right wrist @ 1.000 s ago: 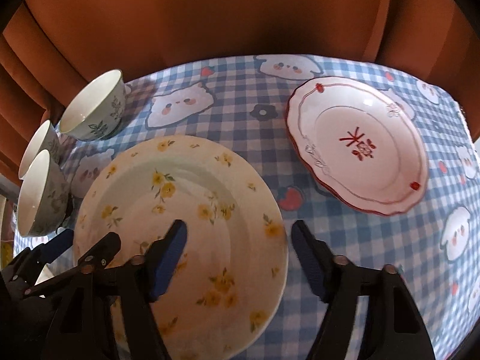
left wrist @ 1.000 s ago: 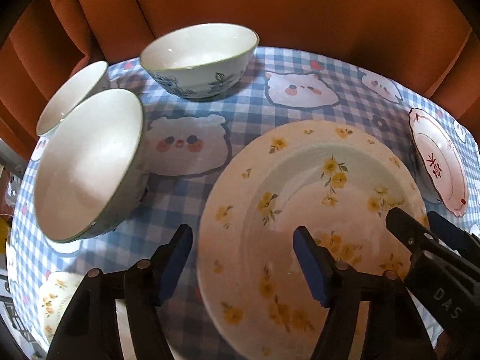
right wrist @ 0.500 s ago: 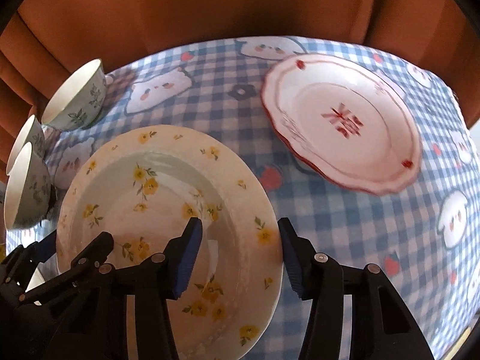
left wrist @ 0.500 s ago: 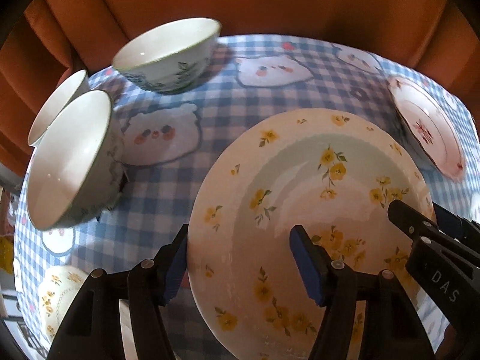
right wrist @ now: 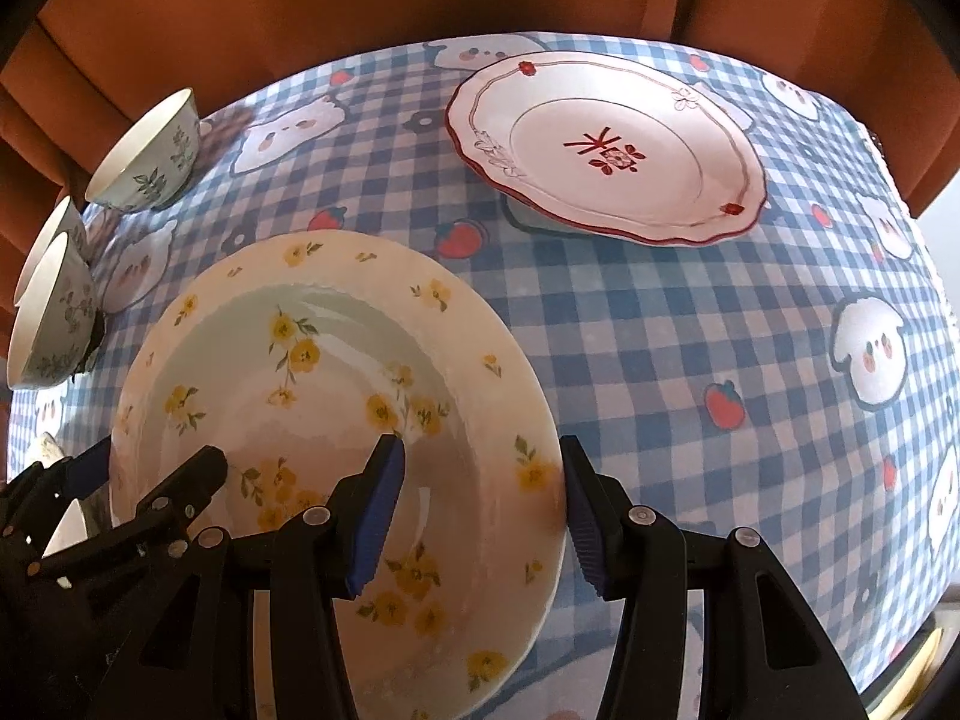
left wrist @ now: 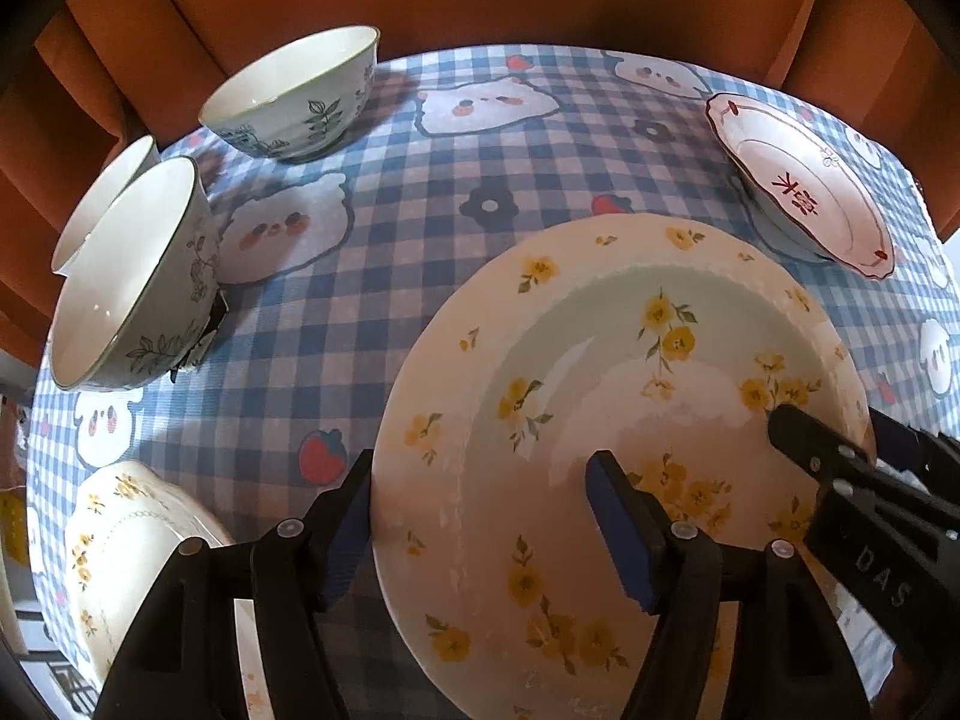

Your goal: Organize plates and bowls

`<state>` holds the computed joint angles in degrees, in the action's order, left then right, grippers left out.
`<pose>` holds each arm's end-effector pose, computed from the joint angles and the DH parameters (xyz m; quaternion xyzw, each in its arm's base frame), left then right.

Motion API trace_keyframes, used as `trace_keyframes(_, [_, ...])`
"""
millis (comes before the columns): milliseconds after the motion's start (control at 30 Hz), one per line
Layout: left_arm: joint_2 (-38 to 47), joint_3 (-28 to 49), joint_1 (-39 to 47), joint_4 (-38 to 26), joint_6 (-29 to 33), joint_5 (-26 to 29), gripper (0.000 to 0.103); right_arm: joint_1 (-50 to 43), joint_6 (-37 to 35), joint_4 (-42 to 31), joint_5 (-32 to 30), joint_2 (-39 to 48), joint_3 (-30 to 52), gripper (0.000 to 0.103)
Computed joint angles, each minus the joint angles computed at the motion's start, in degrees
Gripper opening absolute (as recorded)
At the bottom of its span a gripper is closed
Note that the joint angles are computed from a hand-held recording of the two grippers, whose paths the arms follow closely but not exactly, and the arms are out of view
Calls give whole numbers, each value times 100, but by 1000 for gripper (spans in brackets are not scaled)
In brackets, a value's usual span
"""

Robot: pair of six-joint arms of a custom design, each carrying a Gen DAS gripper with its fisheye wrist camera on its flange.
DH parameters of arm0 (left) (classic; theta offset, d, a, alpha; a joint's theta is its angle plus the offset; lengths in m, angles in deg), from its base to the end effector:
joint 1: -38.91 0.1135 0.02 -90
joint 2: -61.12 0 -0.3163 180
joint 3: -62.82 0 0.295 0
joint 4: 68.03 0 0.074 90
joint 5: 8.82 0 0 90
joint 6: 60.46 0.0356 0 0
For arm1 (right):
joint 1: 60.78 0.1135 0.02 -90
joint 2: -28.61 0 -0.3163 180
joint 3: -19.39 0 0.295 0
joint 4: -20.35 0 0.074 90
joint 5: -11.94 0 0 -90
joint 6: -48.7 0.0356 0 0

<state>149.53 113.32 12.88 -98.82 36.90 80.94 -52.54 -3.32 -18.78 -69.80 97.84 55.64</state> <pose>0.2551 -0.1244 0.1463 0.2820 0.9415 -0.0279 0.1827 0.1876 0.0220 0.1447 0.2637 0.9494 -0.0046 0.1706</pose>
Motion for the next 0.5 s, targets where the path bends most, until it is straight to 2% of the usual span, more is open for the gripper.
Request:
trace_keyframes(200, [-1, -16, -84, 22, -162, -118, 72, -270, -379, 265, -196, 120, -18, 56])
trace_keyframes(500, [-482, -15, 67, -482, -9, 107, 72, -75, -266, -345, 20, -226, 180, 56])
